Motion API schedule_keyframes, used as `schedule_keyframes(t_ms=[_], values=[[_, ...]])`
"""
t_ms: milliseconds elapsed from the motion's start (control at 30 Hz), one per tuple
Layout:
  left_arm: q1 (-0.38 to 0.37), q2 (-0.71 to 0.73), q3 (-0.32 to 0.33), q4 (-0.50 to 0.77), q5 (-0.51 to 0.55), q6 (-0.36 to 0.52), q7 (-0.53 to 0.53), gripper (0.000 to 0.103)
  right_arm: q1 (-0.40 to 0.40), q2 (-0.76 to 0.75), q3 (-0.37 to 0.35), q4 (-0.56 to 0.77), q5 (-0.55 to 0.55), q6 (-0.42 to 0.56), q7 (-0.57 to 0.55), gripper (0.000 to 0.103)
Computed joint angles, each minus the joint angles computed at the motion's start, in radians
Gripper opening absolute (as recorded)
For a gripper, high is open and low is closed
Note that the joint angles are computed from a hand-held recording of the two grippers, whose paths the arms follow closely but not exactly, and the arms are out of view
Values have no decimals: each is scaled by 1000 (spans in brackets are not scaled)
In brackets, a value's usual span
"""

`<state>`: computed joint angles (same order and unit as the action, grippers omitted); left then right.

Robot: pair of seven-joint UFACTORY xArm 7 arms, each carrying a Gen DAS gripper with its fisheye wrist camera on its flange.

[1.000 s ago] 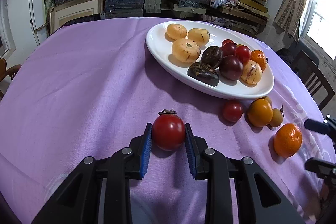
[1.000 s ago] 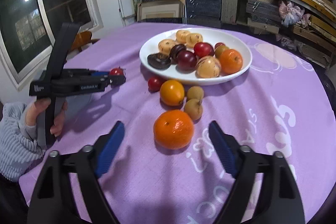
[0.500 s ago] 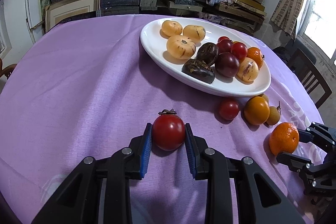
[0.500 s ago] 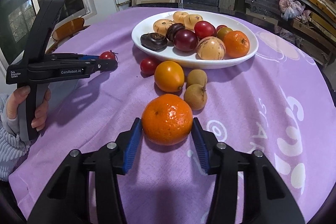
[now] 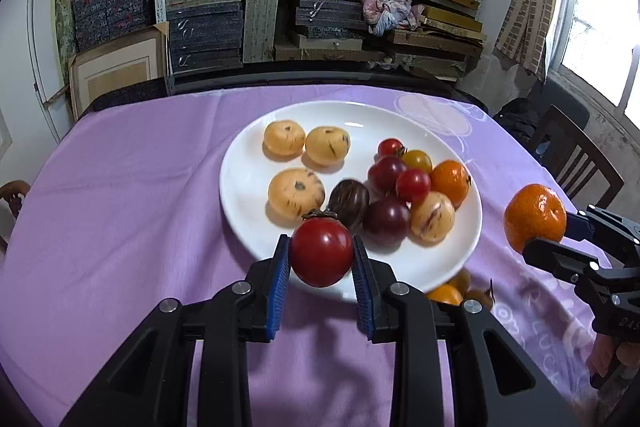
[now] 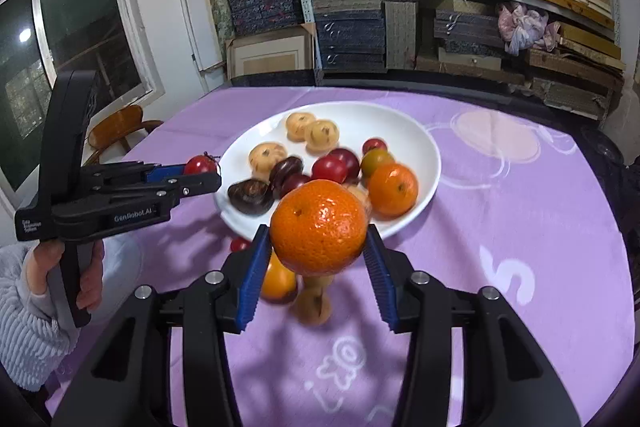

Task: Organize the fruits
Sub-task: 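Lower the tomato and the mandarin onto the white plate, opening both tools, then move the left tool to another red cherry tomato and close on it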

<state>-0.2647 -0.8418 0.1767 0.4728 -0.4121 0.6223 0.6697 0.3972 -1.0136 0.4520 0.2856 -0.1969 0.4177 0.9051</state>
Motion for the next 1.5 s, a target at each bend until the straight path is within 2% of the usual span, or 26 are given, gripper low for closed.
schedule_keyframes(t_ms=[133, 300, 367, 467, 533, 600, 633, 700, 833, 900, 967, 1100, 1233, 1367, 1500], values=[[-35, 158, -17, 104, -26, -25, -23, 30, -121, 148, -49, 83, -34, -81, -54, 46], [-33, 338, -59, 226, -47, -59, -48, 31, -268, 385, -31, 227, -87, -134, -91, 46], [-29, 402, -65, 276, -65, -49, -55, 31, -291, 469, -33, 275, -104, -137, -101, 46], [-6, 459, -89, 314, -76, -57, -63, 45, -324, 570, -18, 329, -154, -135, -86, 47], [12, 472, -107, 317, -74, -74, -76, 65, -337, 603, -15, 341, -198, -143, -62, 48], [22, 474, -114, 314, -75, -88, -83, 78, -342, 606, -22, 336, -230, -157, -34, 48], [21, 469, -107, 311, -88, -86, -77, 84, -337, 593, -31, 323, -235, -169, -22, 50], [26, 447, -99, 298, -108, -86, -78, 91, -318, 542, -56, 282, -225, -198, -10, 61], [46, 337, -73, 230, -99, -63, -57, 95, -254, 346, -77, 166, -164, -191, -21, 74], [57, 250, -58, 166, -89, -67, -47, 100, -214, 219, -65, 100, -127, -163, -15, 89], [70, 155, -36, 97, -72, -50, -43, 100, -165, 79, -42, 27, -86, -125, 12, 95], [93, -6, 6, -11, -34, 32, -38, 100, -51, -131, 37, -72, -25, -1, 92, 97], [130, -150, -28, -130, 34, 22, -44, 100, 31, -274, 131, -144, -31, 96, 198, 99], [125, -188, -64, -180, 98, 14, -73, 100, 66, -289, 138, -148, -74, 146, 224, 99], [119, -172, -96, -204, 144, -35, -120, 100, 92, -316, 120, -160, -100, 164, 232, 99]])
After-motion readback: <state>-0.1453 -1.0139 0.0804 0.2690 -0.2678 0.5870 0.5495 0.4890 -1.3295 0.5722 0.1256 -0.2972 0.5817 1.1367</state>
